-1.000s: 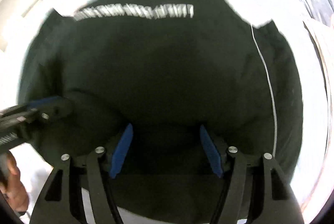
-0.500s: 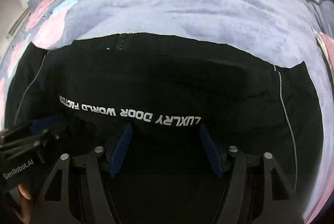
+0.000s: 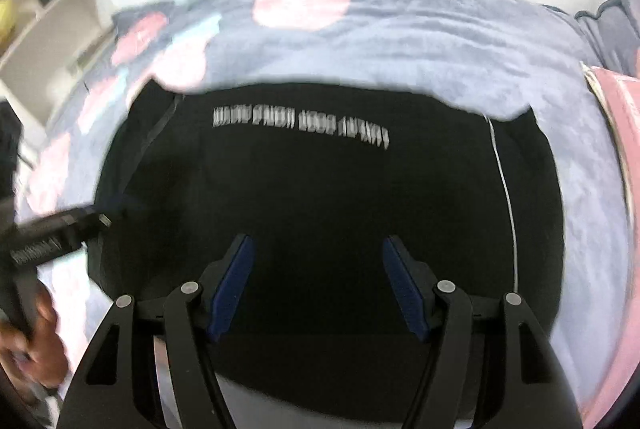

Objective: Fold large clothes

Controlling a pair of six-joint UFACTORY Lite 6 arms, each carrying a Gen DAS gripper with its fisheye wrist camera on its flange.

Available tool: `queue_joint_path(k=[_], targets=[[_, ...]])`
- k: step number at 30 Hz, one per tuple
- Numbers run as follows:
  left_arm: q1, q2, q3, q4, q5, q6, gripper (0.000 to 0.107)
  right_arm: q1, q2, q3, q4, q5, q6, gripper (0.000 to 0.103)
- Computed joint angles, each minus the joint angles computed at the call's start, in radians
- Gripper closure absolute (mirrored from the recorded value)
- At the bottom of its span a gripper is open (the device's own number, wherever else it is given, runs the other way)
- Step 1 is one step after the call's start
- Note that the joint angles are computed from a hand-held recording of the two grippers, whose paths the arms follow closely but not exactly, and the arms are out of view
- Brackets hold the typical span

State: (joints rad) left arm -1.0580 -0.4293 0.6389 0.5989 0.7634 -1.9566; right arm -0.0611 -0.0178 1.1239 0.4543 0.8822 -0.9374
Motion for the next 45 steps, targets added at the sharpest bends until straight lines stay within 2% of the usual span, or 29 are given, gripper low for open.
queue_joint_path(k=[1,3,5,7,8,11,18,20,24,27,29,30,34,37,40,45], targets=[[-0.021,0.015,-0.016,0.011,-0.013,-0.033,0.065,0.022,-0.011,-0.039,-0.034,-0.035,0.027,0.033],[0.005,0.079,-0.070,-0.033,-0.130,-0.052,0.066,0.044,0.020,-0.124,-0.129,-0.116,0.095,0.033],[0.008,0.153,-0.108,0.034,-0.216,-0.148,0.066,0.052,0.053,-0.153,-0.136,-0.158,0.121,0.033],[-0.007,0.190,-0.122,0.096,-0.245,-0.247,0.066,0.069,0.062,-0.166,-0.154,-0.189,0.149,0.033],[0.009,0.209,-0.112,0.093,-0.254,-0.235,0.065,0.070,0.062,-0.165,-0.161,-0.190,0.156,0.033],[0.023,0.249,-0.068,0.035,-0.242,-0.138,0.065,0.067,0.062,-0.178,-0.153,-0.197,0.152,0.033],[-0.015,0.254,-0.063,0.078,-0.221,-0.189,0.065,0.047,0.032,-0.246,-0.112,-0.252,0.094,0.033],[0.004,0.280,-0.023,0.054,-0.215,-0.137,0.065,0.071,0.028,-0.243,-0.125,-0.244,0.132,0.033],[-0.044,0.234,0.023,-0.016,-0.130,-0.065,0.065,0.012,-0.016,-0.199,-0.135,-0.121,0.115,0.033],[-0.167,0.224,0.091,0.005,-0.018,-0.126,0.065,-0.102,-0.152,-0.232,-0.005,0.035,-0.070,0.033],[-0.227,0.247,0.125,0.011,0.022,-0.161,0.065,-0.118,-0.217,-0.284,-0.014,0.050,-0.099,0.033],[-0.232,0.270,0.138,-0.002,0.023,-0.154,0.065,-0.104,-0.243,-0.333,-0.046,0.009,-0.081,0.033],[-0.172,0.365,0.082,-0.041,-0.140,-0.172,0.064,-0.096,-0.124,-0.360,-0.070,-0.082,-0.049,0.033],[-0.103,0.372,0.021,-0.017,-0.252,-0.186,0.064,-0.093,-0.094,-0.376,-0.051,-0.129,-0.077,0.033],[-0.081,0.408,0.059,-0.063,-0.245,-0.088,0.063,-0.105,-0.110,-0.399,-0.031,-0.140,-0.136,0.029],[-0.115,0.430,0.068,0.017,-0.235,-0.187,0.063,-0.089,-0.197,-0.494,0.015,-0.182,-0.194,0.021]])
